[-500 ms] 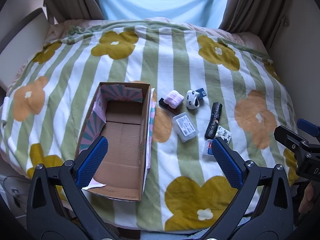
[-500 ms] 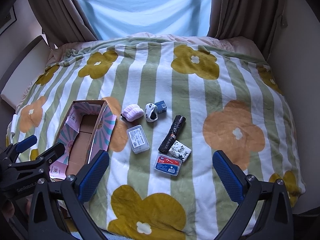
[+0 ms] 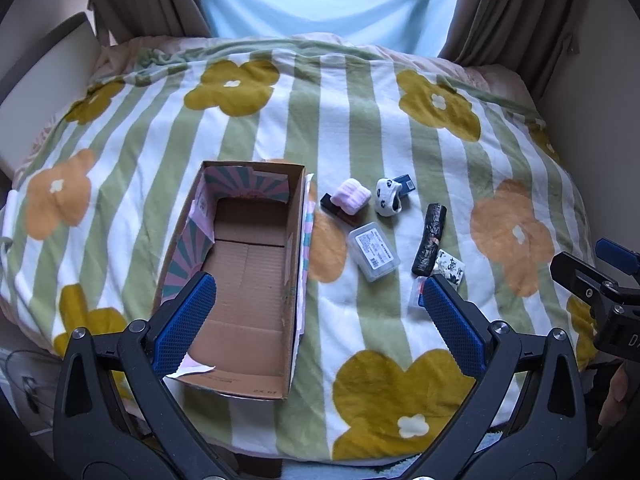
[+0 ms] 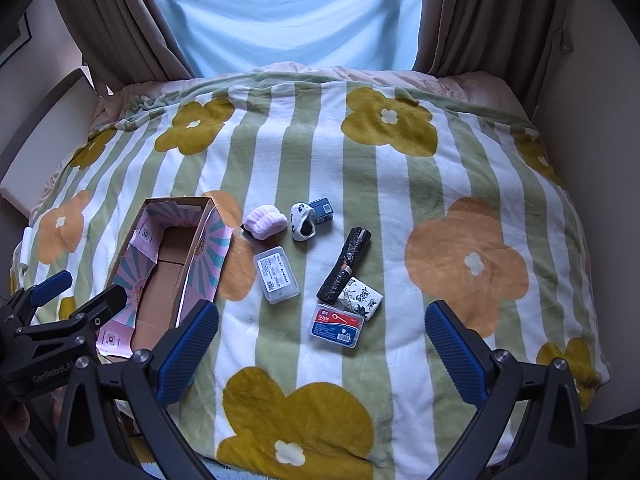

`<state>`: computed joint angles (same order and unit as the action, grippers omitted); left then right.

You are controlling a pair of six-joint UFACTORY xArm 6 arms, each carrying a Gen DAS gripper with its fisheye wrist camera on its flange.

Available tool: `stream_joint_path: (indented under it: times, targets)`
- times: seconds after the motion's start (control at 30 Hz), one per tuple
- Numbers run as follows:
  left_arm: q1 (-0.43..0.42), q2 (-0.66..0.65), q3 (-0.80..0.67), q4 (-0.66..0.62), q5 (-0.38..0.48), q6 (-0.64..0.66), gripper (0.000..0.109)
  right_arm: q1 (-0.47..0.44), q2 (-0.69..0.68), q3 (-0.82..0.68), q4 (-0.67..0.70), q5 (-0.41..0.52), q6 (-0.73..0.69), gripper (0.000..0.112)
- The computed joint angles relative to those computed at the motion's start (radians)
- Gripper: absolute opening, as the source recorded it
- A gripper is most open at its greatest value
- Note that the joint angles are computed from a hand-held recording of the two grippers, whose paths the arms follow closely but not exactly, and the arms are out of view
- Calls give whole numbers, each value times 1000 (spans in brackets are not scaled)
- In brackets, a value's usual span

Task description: Organize objects

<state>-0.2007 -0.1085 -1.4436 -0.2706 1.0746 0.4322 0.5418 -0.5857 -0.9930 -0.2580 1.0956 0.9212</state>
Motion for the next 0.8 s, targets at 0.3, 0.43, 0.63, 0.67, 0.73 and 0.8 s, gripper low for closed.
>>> stream_joint_path:
  times: [0.3,0.43,0.63,0.67,0.73,0.8]
  targets:
    - [15,12,-13,-21,20,30,102,6,0,-1,-1,-2,4,102]
    - [16,18,-19,-27,25,39,102,3,-4,5,4,-7,-7,102]
    - [15,22,-23,-29,30,41,102,2,-4,6,7,-8,-12,102]
    - [15,24,-26,-32,33,43,102,2,-5,6,8,-8,-13,102]
    - [14,27,-29,-37,37,45,102,3,-5,6,10,-10,-14,102]
    - [13,27,-30,-38,37,46,102,-1,-9,10,27,-18,-49,102]
